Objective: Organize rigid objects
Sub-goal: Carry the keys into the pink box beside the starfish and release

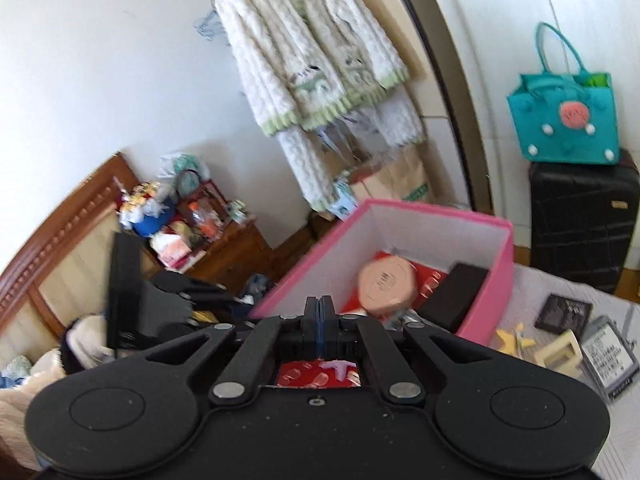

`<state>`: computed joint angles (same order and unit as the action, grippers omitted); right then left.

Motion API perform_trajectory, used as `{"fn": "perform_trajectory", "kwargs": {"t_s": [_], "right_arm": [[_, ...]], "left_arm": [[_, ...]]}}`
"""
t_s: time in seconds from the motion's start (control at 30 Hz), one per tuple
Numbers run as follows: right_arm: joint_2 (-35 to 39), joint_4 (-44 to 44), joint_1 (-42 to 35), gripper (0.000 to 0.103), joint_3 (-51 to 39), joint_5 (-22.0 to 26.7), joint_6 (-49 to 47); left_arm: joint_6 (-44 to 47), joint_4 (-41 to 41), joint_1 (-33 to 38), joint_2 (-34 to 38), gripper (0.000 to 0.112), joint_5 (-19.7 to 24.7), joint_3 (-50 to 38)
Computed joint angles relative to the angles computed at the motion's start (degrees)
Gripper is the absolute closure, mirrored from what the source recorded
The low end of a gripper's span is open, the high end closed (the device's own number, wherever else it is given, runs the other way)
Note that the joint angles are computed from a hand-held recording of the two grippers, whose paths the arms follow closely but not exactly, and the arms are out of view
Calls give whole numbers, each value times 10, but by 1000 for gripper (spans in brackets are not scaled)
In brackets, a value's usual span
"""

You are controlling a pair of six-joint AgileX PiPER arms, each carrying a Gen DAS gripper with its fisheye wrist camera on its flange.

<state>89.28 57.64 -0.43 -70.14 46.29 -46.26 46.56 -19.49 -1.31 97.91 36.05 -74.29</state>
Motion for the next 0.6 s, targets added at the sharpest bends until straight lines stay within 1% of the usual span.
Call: {"fn": "perform_trajectory", "kwargs": {"t_s": [0.07,0.13,0.17,0.2,0.3,0.43,0.53,0.6], "right_arm": [[-5,-6,-11,100,28,-14,5],[-7,-11,-33,100,53,-10,14],[-9,-17,-43,97,68,-13,19],[-10,-29,-51,97,80,-11,25],[-16,-68,-59,96,116,-26,41],[-28,-115,-45,96,156,-75,39],[-28,-145,-25,96,174,-133,24],[-15,-144,-18,95,178,-168,2]], "left_arm": [[12,-12,5,-2,101,3,2],[22,-18,8,-4,101,3,5],[24,-18,8,-3,101,4,3],[26,-19,8,-3,101,4,3],[29,-20,9,-1,101,8,0],[38,-31,13,-1,101,5,3],[43,-33,13,-4,101,-3,10],[39,-26,11,-5,101,-3,10]]}}
